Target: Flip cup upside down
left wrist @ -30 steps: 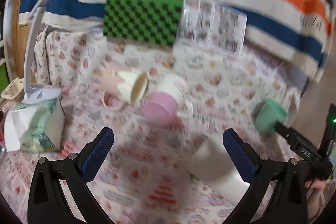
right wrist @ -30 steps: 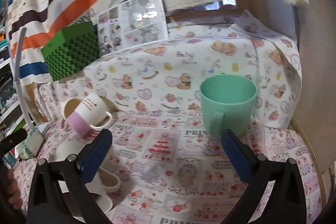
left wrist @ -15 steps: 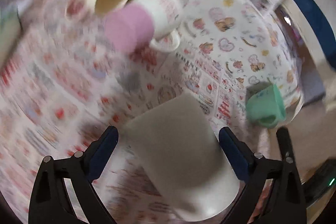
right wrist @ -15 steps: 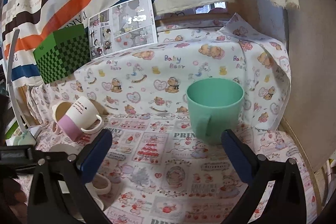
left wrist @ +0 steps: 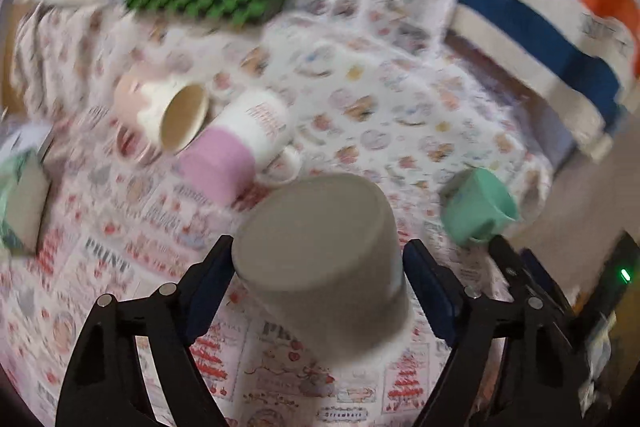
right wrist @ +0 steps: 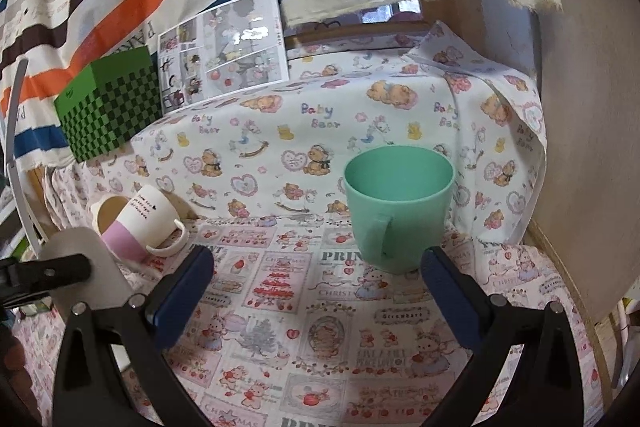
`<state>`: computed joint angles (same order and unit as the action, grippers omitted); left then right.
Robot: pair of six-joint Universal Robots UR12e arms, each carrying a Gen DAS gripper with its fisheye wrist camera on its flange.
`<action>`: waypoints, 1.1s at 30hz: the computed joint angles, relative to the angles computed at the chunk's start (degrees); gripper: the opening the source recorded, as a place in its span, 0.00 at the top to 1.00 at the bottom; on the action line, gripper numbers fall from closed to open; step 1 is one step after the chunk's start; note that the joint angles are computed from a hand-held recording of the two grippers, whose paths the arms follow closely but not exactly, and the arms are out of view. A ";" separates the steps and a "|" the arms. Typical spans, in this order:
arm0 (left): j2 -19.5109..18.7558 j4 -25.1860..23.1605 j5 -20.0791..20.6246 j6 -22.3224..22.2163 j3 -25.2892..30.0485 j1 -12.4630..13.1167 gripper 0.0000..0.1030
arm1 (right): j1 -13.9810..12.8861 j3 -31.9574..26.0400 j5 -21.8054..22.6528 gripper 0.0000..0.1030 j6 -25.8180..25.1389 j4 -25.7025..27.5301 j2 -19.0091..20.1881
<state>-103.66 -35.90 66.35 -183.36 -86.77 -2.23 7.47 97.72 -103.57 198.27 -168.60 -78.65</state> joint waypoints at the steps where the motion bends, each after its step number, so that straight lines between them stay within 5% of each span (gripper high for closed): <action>1: 0.13 0.85 0.17 1.83 -0.06 -0.16 0.20 | -0.16 0.06 0.55 0.00 0.55 0.05 -0.06; 8: 0.29 8.69 11.65 13.40 -0.97 -3.80 0.21 | -0.01 -0.02 -0.38 0.00 0.56 -0.24 0.01; 13: -0.57 8.72 11.74 14.72 -0.89 -4.30 0.21 | -0.40 0.05 1.25 0.00 1.73 0.35 -0.11; 17: -1.28 17.43 15.83 17.40 -3.18 -5.53 0.22 | -0.17 -0.15 0.40 0.00 0.93 0.72 0.02; 22: -1.44 18.51 8.00 16.04 -4.06 -3.71 0.19 | -0.29 0.00 0.40 0.00 1.43 0.24 -0.08; 24: -1.04 23.19 5.89 13.68 -5.25 -3.04 0.00 | -0.32 0.03 0.39 0.00 1.48 0.26 -0.10; 26: -0.54 28.82 4.36 12.82 -6.60 -2.37 0.00 | -0.23 -0.03 0.03 0.00 1.26 0.24 -0.05; 33: 1.09 37.03 -1.75 12.62 -9.52 1.46 0.00 | -0.07 0.51 0.63 0.00 0.52 -2.55 -0.17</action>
